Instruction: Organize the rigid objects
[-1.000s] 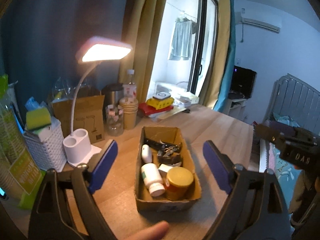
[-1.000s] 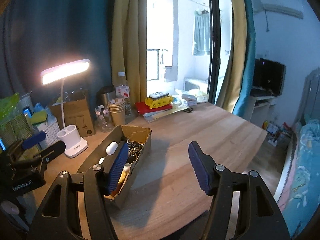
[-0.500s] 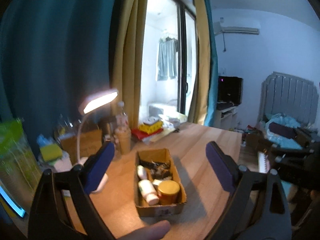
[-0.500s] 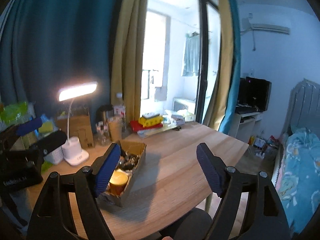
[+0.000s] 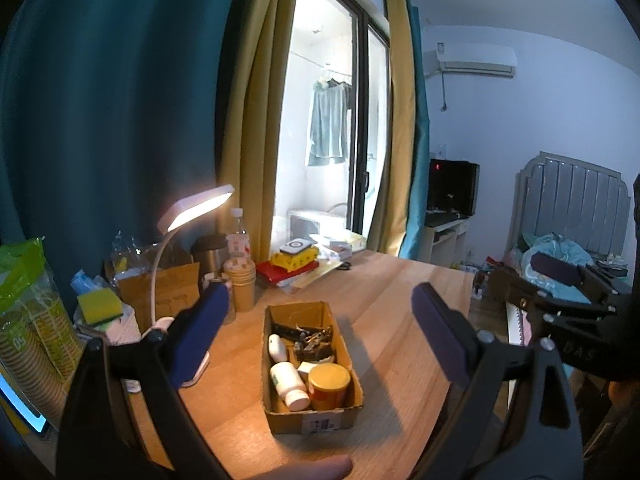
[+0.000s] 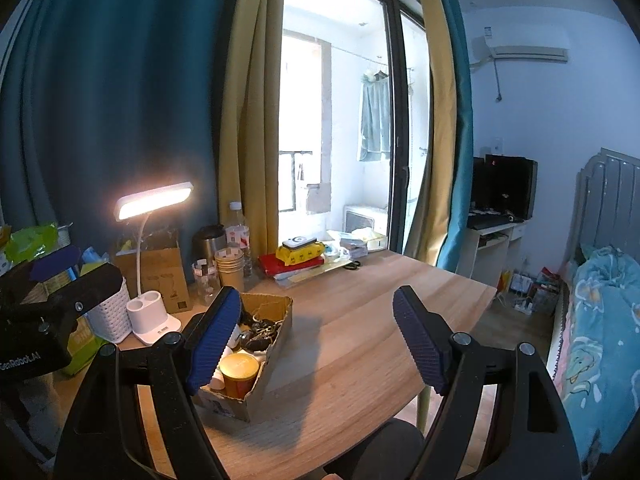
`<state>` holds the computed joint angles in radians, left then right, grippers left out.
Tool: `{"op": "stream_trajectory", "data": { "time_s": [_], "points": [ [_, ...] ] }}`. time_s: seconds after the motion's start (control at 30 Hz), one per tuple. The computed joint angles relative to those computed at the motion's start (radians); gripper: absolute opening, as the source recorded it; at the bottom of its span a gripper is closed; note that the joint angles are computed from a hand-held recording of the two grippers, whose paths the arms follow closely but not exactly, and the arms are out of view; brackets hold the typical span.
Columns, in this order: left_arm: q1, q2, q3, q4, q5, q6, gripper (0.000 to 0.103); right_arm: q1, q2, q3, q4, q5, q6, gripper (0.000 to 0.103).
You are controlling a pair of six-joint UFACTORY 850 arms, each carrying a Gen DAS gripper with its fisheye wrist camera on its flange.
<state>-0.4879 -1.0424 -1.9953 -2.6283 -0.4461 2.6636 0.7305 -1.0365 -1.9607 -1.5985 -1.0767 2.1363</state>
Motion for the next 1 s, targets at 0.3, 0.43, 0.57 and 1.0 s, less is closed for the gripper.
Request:
{"op": "stream_trajectory", "data": {
  "time_s": [0.3, 0.43, 0.57, 1.0],
  "points": [
    [0.0, 0.0, 0.006, -0.022, -0.011, 0.019, 0.094, -0.003, 0.004, 0.007, 0.009, 0.008, 0.001, 0.081],
    [0.001, -0.003, -0.001, -0.015, -0.011, 0.011, 0.094, -0.004, 0.004, 0.008, 0.011, 0.008, 0.001, 0.082],
    [0.0, -0.004, -0.001, -0.018, -0.01, 0.013, 0.094, -0.004, 0.005, 0.01, 0.013, 0.009, 0.003, 0.081],
    [0.004, -0.01, -0.012, 0.033, -0.016, -0.04, 0.094, -0.006, 0.009, 0.021, 0.016, 0.016, 0.005, 0.081]
  ]
}}
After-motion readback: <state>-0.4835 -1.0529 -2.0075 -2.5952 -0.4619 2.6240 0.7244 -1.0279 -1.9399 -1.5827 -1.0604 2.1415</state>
